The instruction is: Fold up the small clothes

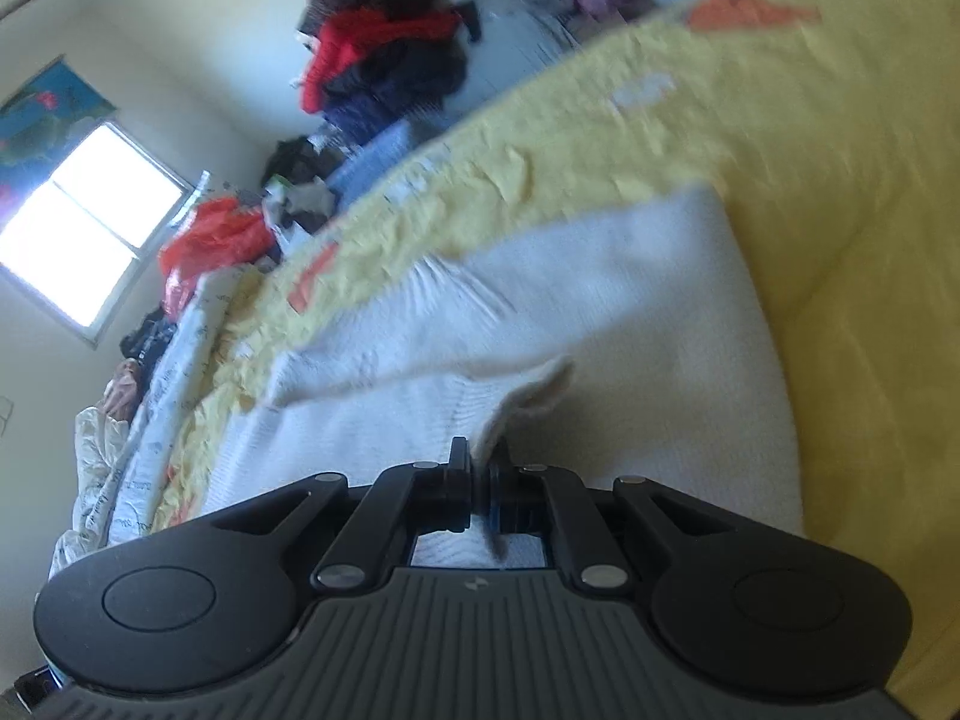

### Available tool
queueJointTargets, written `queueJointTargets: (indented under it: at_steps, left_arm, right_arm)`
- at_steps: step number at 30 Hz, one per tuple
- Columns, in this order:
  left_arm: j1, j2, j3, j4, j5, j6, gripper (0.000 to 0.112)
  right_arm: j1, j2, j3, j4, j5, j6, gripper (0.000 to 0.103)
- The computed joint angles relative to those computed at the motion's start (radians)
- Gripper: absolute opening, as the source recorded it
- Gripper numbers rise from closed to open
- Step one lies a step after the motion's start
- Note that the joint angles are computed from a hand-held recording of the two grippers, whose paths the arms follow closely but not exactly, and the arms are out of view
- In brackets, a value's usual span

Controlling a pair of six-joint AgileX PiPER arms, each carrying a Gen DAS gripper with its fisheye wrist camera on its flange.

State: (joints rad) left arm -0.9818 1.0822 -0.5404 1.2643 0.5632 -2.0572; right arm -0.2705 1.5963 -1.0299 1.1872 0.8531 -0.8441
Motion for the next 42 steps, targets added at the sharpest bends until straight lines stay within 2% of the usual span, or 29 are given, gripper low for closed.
queueJointTargets:
  at_steps: [2, 5, 8, 10, 12, 13, 15, 16, 18, 20, 23, 24, 26, 28, 29, 31, 36, 37, 40, 42]
  left_arm:
    - [0.0, -0.001, 0.001, 0.001, 0.0, -0.001, 0.089]
    - [0.0, -0.002, 0.001, 0.0, -0.001, -0.001, 0.089]
    - [0.0, -0.002, 0.001, 0.0, -0.001, -0.001, 0.089]
    - [0.0, -0.002, 0.001, -0.001, -0.001, 0.001, 0.089]
    - [0.0, -0.002, 0.001, 0.0, -0.001, -0.002, 0.09]
    - [-0.001, -0.002, 0.001, 0.001, 0.0, -0.003, 0.09]
    - [-0.001, -0.002, 0.001, 0.0, 0.001, -0.001, 0.09]
    - [-0.001, -0.002, 0.001, 0.0, 0.0, -0.001, 0.09]
    - [-0.001, -0.002, 0.001, 0.0, 0.0, -0.001, 0.09]
    - [-0.001, -0.003, 0.002, 0.0, 0.0, -0.001, 0.09]
    - [-0.001, -0.003, 0.002, 0.0, 0.0, -0.001, 0.09]
    - [-0.001, -0.003, 0.002, 0.001, 0.0, -0.003, 0.09]
    - [-0.001, -0.003, 0.002, 0.003, -0.001, -0.006, 0.09]
    - [-0.001, -0.004, 0.003, 0.001, -0.001, -0.003, 0.09]
    - [-0.002, -0.003, 0.002, 0.002, 0.0, -0.004, 0.09]
    - [-0.001, -0.005, 0.004, 0.002, -0.001, -0.005, 0.09]
    - [0.005, -0.004, 0.006, 0.009, -0.008, -0.011, 0.09]
    - [0.005, -0.004, 0.006, 0.009, -0.008, -0.011, 0.09]
    - [0.005, -0.004, 0.005, 0.008, -0.007, -0.011, 0.09]
    - [0.003, -0.002, 0.004, 0.009, -0.006, -0.013, 0.09]
  right_arm:
    - [0.002, 0.003, -0.026, -0.025, -0.002, 0.028, 0.01]
    - [0.033, 0.045, -0.074, -0.169, -0.018, 0.151, 0.016]
    - [0.024, 0.028, -0.024, -0.123, -0.064, 0.119, 0.022]
    - [0.045, -0.041, 0.039, -0.09, -0.186, 0.138, 0.041]
    - [0.096, -0.12, 0.108, -0.012, -0.326, 0.065, 0.051]
    - [0.128, -0.152, 0.128, 0.01, -0.375, 0.035, 0.052]
    - [0.171, -0.187, 0.142, 0.088, -0.378, -0.078, 0.053]
    - [0.191, -0.192, 0.14, 0.112, -0.362, -0.117, 0.057]
    - [0.259, -0.176, 0.11, 0.073, -0.332, -0.112, 0.065]
    - [0.336, -0.14, 0.074, 0.002, -0.33, -0.089, 0.065]
    - [0.453, -0.074, 0.031, -0.163, -0.375, 0.022, 0.064]
    - [0.475, -0.047, 0.029, -0.179, -0.382, 0.018, 0.064]
    - [0.517, -0.045, 0.078, -0.111, -0.462, -0.111, 0.064]
    - [0.506, -0.075, 0.124, -0.021, -0.45, -0.234, 0.064]
    - [0.485, -0.076, 0.119, -0.016, -0.417, -0.236, 0.063]
    - [0.447, -0.093, 0.098, -0.1, -0.366, -0.124, 0.059]
    - [0.394, -0.153, 0.161, -0.078, -0.421, -0.115, 0.063]
    - [0.375, -0.143, 0.166, -0.08, -0.414, -0.116, 0.062]
    - [0.307, -0.133, 0.202, 0.026, -0.355, -0.276, 0.058]
    - [0.297, -0.138, 0.196, 0.01, -0.35, -0.235, 0.056]
